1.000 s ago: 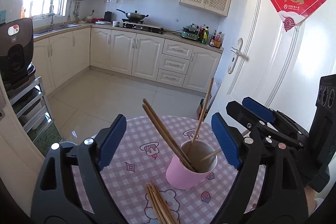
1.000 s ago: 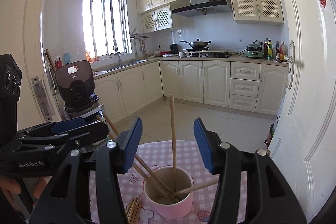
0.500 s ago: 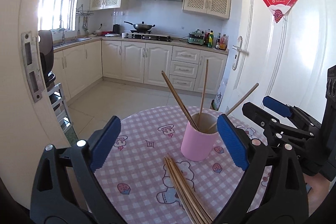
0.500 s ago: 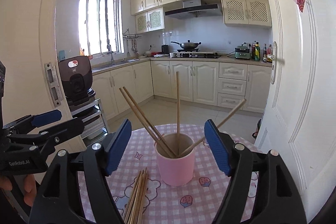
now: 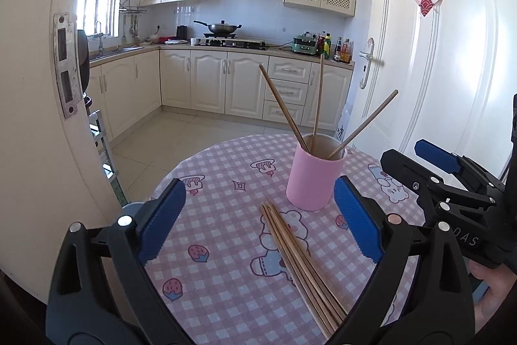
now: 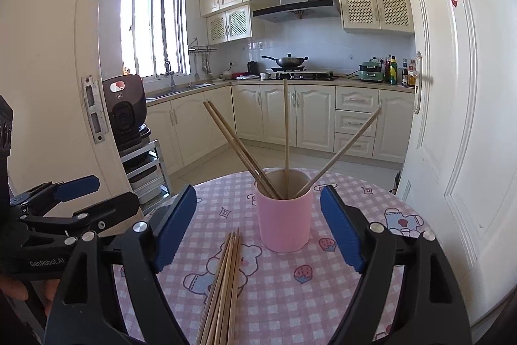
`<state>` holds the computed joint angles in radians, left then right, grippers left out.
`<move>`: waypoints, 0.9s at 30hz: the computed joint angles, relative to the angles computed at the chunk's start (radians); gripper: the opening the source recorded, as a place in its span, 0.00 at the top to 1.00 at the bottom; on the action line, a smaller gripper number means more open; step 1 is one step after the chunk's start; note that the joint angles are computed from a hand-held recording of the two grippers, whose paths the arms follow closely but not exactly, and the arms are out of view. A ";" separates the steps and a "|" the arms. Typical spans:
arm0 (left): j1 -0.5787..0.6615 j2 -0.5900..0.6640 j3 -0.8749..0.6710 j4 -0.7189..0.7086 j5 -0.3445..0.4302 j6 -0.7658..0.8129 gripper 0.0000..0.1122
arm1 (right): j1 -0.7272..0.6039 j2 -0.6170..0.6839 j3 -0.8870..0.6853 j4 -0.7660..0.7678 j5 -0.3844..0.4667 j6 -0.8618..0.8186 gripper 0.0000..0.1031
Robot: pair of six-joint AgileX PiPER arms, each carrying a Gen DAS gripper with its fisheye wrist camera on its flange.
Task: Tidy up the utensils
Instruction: 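Move both tools back down to the wooden chopstick pile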
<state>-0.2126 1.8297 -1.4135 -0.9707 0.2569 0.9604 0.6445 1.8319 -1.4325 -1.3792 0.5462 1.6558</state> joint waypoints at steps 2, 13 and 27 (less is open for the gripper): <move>0.006 0.007 0.006 -0.002 0.004 -0.001 0.19 | 0.003 0.005 0.005 -0.002 0.001 0.010 0.26; 0.062 0.119 -0.061 0.041 0.139 -0.096 0.19 | -0.025 0.045 0.048 0.057 -0.061 0.002 0.26; 0.057 0.271 -0.214 0.281 0.249 -0.360 0.34 | -0.065 0.241 -0.159 0.623 0.018 -0.641 0.26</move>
